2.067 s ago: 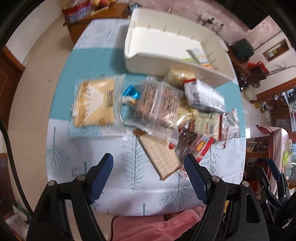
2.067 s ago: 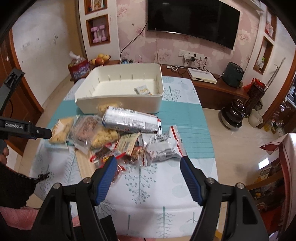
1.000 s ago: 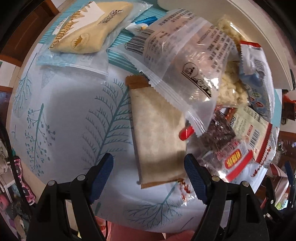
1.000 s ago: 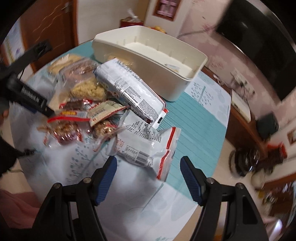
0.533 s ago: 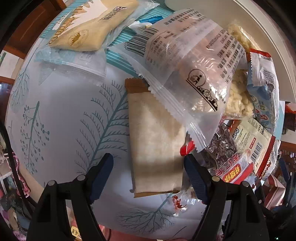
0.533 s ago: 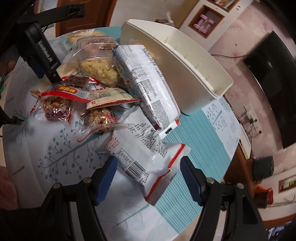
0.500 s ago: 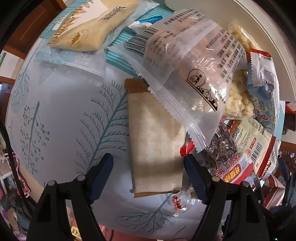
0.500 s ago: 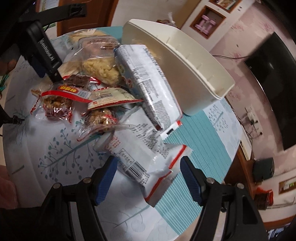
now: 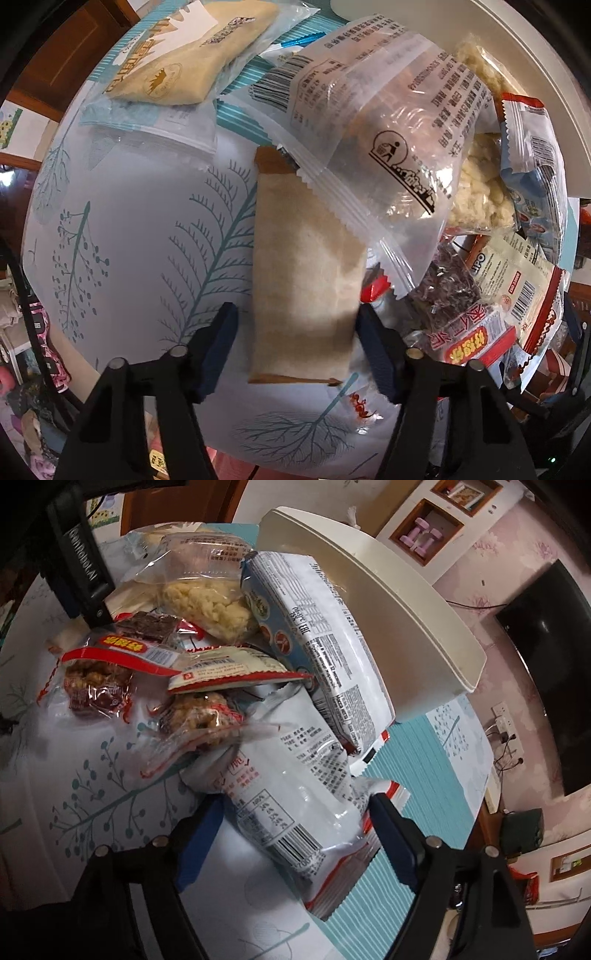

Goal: Organize snacks
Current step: 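Grasp the tan wafer biscuit with left tool while right tool grasps the white printed bag, then lift both snacks into the white tray and open both tools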

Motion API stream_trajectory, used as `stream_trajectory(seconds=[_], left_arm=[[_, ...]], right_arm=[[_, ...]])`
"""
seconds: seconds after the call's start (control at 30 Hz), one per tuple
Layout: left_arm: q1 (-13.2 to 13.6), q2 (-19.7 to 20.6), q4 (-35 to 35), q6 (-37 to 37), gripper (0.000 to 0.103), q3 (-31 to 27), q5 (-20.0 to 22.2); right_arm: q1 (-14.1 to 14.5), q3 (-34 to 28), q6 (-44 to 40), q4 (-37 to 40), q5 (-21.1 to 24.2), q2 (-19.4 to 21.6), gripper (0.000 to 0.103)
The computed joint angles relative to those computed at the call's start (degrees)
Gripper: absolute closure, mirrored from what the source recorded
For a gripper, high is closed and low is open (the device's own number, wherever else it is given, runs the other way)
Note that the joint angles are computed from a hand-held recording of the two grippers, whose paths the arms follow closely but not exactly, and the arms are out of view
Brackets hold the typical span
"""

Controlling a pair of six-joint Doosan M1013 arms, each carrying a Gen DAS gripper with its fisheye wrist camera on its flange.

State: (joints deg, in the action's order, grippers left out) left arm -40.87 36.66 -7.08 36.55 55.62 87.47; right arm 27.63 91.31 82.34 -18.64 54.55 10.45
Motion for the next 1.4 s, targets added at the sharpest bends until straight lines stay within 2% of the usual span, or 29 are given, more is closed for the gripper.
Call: stream_trajectory(seconds=[0.07,0.33,0.47,0.73,0.83,1.17,1.4], left_arm=[[-0.11,-0.02,0.22,-0.12,0.047,-0.13,-0.01],[0.01,-0.7,-0.28,0.95,0.049,0.71,-0.2],[0.16,-1.02,-1.61,1.1,0.049,1.22,0.55],[0.22,-1.25,-4.16,2.41,0.05,1.37,4.72],[0.14,-1.47,-4.95,3.61,0.05,1.21,6.69],[-0.71,-2.04,-4.29,11.11,0.051,-1.76,11.73],[-0.87,-2.85,-0.94,18.42,0.051,-4.8,13.19]], right_arm=[[-0.46,0.02,0.09,1.35,-0.27,-0.04,0.019],[-1.02,-0.28,2.32,3.04,0.31,0.19,0.019],[-1.18,-0.81,3.15,2.54,1.25,0.57,0.023],[0.24,-2.51,4.46,0.89,6.11,1.19,0.036],[0.45,-3.32,5.16,1.82,8.68,1.36,0.037],[2.18,-4.06,12.75,2.22,14.18,0.53,0.042],[3.83,-4.65,19.77,-0.28,14.92,-0.99,0.042]])
